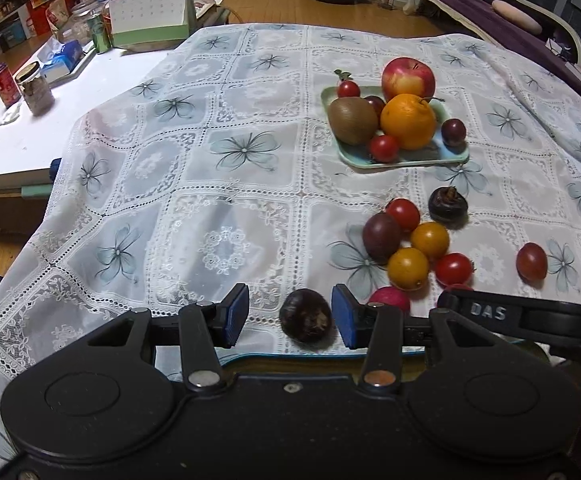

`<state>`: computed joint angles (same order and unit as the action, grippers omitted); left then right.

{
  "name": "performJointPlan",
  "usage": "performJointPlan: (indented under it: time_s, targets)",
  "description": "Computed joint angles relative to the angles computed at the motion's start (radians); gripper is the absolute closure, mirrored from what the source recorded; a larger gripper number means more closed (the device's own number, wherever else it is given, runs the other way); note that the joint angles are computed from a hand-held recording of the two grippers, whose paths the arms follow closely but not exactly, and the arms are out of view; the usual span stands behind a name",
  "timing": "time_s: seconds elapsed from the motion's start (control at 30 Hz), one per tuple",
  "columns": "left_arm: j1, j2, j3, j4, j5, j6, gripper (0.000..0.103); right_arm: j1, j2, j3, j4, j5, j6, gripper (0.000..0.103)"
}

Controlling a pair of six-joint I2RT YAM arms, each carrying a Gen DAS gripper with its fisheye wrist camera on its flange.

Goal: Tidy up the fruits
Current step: 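Grasp a red radish with the right tool while the left tool grasps another radish, then carry both radishes over the gold tray and open both tools to drop them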

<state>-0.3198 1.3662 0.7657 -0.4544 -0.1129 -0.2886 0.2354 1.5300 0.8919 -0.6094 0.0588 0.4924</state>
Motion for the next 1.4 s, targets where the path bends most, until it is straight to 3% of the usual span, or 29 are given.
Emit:
performJointPlan:
  time_s: [0.07,0.13,0.17,0.37,0.8,1.17,1.2,1.4]
  targets:
    - [0.001,0.007,0.001,0.000,0.004,0.011,0.051,0.024,0.028,0.002,0.018,0.029,0.019,0.028]
    - [-0.003,0.014,0.000,0.003,0.007,0.015,0.051,0.035,0.051,-0.003,0.043,0.040,0.027,0.047]
    - [-0.008,0.017,0.001,0.005,0.009,0.016,0.051,0.024,0.059,-0.003,0.058,0.004,0.006,0.066]
    - [-0.052,0.042,0.015,0.012,0.032,0.020,0.051,-0.009,0.041,0.005,0.028,-0.026,-0.009,0.065]
    - [-0.202,0.242,0.115,0.051,0.002,-0.009,0.051,-0.220,-0.213,-0.122,-0.020,-0.054,-0.122,0.064]
    - [-0.200,0.405,0.185,0.052,-0.013,-0.020,0.051,-0.227,-0.269,-0.162,-0.031,-0.086,-0.135,0.064]
    - [-0.199,0.411,0.185,0.059,-0.012,-0.023,0.056,-0.221,-0.274,-0.165,-0.031,-0.082,-0.131,0.064]
    - [-0.174,0.319,0.157,0.043,0.039,-0.046,0.060,-0.200,-0.300,-0.158,-0.067,-0.091,-0.130,0.064]
